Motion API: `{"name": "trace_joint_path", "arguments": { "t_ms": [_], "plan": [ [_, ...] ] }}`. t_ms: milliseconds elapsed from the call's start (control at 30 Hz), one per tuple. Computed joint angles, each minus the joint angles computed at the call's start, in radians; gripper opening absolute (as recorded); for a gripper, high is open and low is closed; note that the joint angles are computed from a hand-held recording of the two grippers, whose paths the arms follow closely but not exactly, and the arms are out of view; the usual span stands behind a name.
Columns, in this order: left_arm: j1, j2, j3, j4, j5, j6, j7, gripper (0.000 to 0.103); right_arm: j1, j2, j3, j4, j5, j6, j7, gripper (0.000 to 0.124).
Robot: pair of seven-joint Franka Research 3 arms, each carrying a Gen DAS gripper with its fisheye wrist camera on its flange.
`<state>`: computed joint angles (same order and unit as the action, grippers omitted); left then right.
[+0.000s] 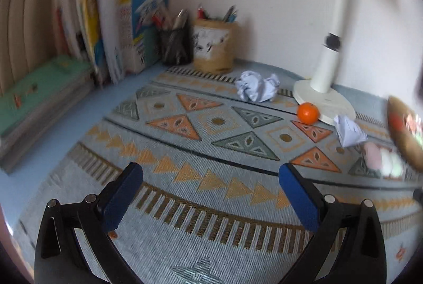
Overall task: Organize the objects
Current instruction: 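Move both grippers back to the rug toward the remaining paper balls, then grasp a crumpled paper ball with the left gripper while the right grasps another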
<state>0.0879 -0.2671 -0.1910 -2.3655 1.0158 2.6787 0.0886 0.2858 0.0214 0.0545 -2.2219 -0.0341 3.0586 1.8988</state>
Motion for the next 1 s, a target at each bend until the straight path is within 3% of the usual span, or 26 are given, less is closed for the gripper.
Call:
{"name": "trace_joint_path", "arguments": {
  "t_ms": [100,300,433,500,533,600,667,700,767,833,933,1000],
  "plan": [
    [0.004,-0.009,0.015,-0.02,-0.027,0.035,0.01,0.102,-0.001,0.012,0.004,0.009,0.067,-0.004,-0.054,0.064],
    [-0.013,0.008,0.023,-0.001,-0.11,0.028,0.1,0.102,0.022,0.027,-0.023,0.041,-0.098,-0.052,0.04,0.064],
    [-0.054,0.051,0.056,0.049,-0.279,0.018,0.321,0.102,0.014,0.039,0.016,0.085,0.047,-0.141,-0.138,0.064],
    [-0.039,0.082,0.051,0.11,-0.256,0.029,0.375,0.102,0.0,0.065,0.055,0.169,0.252,-0.258,-0.348,0.064],
    [-0.022,0.106,0.045,0.15,-0.21,0.04,0.365,0.102,0.008,0.082,0.051,0.217,0.252,-0.312,-0.366,0.064],
    [-0.007,0.173,0.056,0.231,-0.166,0.081,0.387,0.102,0.042,0.128,0.032,0.323,0.144,-0.359,-0.326,0.065],
    [-0.012,0.273,0.076,0.334,-0.201,0.089,0.503,0.102,0.068,0.188,0.027,0.422,0.082,-0.357,-0.348,0.086],
    [-0.018,0.33,0.084,0.394,-0.221,0.069,0.561,0.102,0.076,0.225,0.029,0.472,0.073,-0.36,-0.373,0.09],
    [-0.032,0.416,0.105,0.482,-0.243,0.047,0.612,0.102,0.102,0.316,0.02,0.592,0.052,-0.382,-0.386,0.09],
    [-0.037,0.476,0.121,0.534,-0.294,0.074,0.656,0.102,0.12,0.395,0.009,0.701,0.05,-0.433,-0.388,0.09],
    [-0.046,0.542,0.126,0.6,-0.388,0.051,0.751,0.102,0.182,0.528,-0.058,0.891,-0.028,-0.545,-0.308,0.09],
    [-0.054,0.562,0.13,0.625,-0.428,0.037,0.795,0.102,0.161,0.612,-0.034,1.013,0.016,-0.629,-0.324,0.09]
  ]
}}
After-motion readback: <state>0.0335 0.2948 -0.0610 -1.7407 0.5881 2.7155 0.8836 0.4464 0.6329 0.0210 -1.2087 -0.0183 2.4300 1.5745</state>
